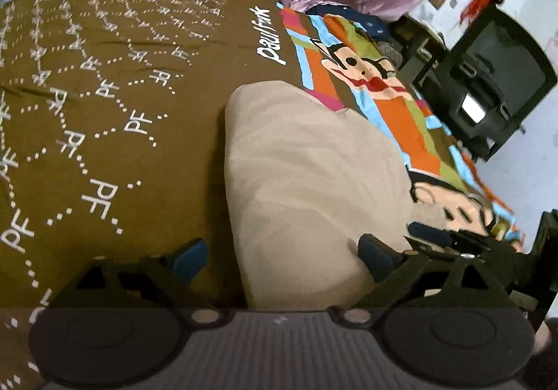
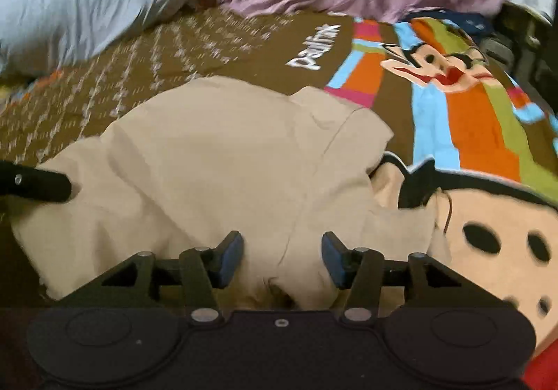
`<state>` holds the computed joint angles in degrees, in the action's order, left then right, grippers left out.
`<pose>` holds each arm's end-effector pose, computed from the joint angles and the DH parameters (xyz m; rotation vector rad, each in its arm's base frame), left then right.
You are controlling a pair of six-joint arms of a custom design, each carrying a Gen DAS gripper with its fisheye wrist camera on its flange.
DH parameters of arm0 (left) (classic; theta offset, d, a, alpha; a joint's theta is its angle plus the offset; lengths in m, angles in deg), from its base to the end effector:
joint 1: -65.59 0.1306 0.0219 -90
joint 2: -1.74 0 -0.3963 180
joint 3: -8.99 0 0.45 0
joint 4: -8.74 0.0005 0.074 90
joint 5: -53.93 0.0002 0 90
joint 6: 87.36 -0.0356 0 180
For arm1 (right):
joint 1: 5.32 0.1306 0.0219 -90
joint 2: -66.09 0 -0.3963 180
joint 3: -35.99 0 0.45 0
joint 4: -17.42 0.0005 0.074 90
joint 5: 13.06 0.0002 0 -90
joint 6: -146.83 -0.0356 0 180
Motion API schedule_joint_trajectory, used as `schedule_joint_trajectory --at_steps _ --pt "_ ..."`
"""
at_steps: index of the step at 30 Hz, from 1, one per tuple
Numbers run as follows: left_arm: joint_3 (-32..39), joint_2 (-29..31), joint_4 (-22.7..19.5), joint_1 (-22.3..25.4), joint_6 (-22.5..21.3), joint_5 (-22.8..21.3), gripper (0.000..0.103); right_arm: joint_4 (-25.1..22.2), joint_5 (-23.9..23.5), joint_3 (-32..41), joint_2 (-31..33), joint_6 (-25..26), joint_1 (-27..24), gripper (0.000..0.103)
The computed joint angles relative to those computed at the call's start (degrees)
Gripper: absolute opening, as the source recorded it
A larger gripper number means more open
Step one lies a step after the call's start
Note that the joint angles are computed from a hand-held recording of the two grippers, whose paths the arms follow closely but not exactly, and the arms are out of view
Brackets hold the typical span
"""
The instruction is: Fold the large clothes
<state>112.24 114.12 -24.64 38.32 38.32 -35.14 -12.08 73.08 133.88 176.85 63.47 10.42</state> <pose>0.6197 -0.3207 0.3514 -0.1662 2.3772 -0.5638 0.6558 0.1868 0.3270 -0.4827 2.2626 0.1587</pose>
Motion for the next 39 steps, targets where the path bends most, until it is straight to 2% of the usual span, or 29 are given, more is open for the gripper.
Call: schedule_joint_trajectory --at_steps 3,6,9,10,11,13,16,18,22,25,27,31,36,39 --pt "1.0 0.7 -1.3 -0.5 -1.2 -1.7 0.097 2.8 3.5 -1.7 -0.3 2.1 1.1 0.053" --pt "1.6 0.5 -2.6 -1.0 -1.2 -3.7 0.097 3.2 2.2 -1.6 -0.2 -0.3 0.6 0.053" --pt "1.9 0.3 -3.2 -1.6 -1.8 -6.4 0.099 5.4 0.4 -2.9 -1.6 -5.2 -0.3 0.054" --pt "1.9 0.1 -3.2 -1.8 -1.7 -7.3 0.102 6.9 0.9 -3.8 -2.4 -7.6 -0.6 0.061" --pt "1.8 0.0 -3.2 -1.8 -1.6 -7.9 0.102 8.0 2.2 -4.3 -3.0 -10.1 -0.6 0.071" --pt "1.7 -0.2 -3.0 -1.8 -1.1 -7.5 0.102 12.0 4.6 -7.0 -5.1 -16.1 -1.1 0.083" --pt "1.9 -0.1 -3.3 -1.4 0.5 -6.2 0.102 14.9 8.4 -10.0 -7.5 -22.8 -1.7 0.093" --pt "1.8 -0.1 -3.2 -1.3 0.7 -5.9 0.102 14.4 9.7 -10.3 -7.8 -25.4 -2.2 0.101" --pt "1.5 -0.1 -2.6 -1.2 0.7 -5.9 0.102 7.9 8.7 -7.1 -5.7 -29.9 -3.0 0.102" --pt "-0.3 -0.6 0.2 -0.9 1.8 -4.4 0.102 1.8 7.2 -4.5 -3.7 -31.5 -3.2 0.102" --pt "-1.8 -0.9 2.4 -0.3 3.8 -1.9 0.102 1.3 7.6 -4.1 -3.4 -31.3 -2.9 0.102" --pt "-2.4 -0.7 3.1 1.3 8.5 3.7 0.102 3.6 2.8 -5.5 -4.1 -32.3 -3.4 0.102" --pt "-1.4 -0.2 3.0 1.9 7.0 5.4 0.102 7.6 -3.6 -6.2 -4.2 -31.8 -4.0 0.102" --pt "-0.6 0.4 3.6 3.6 7.6 8.5 0.102 6.8 -3.8 -5.1 -3.5 -29.1 -4.0 0.102"
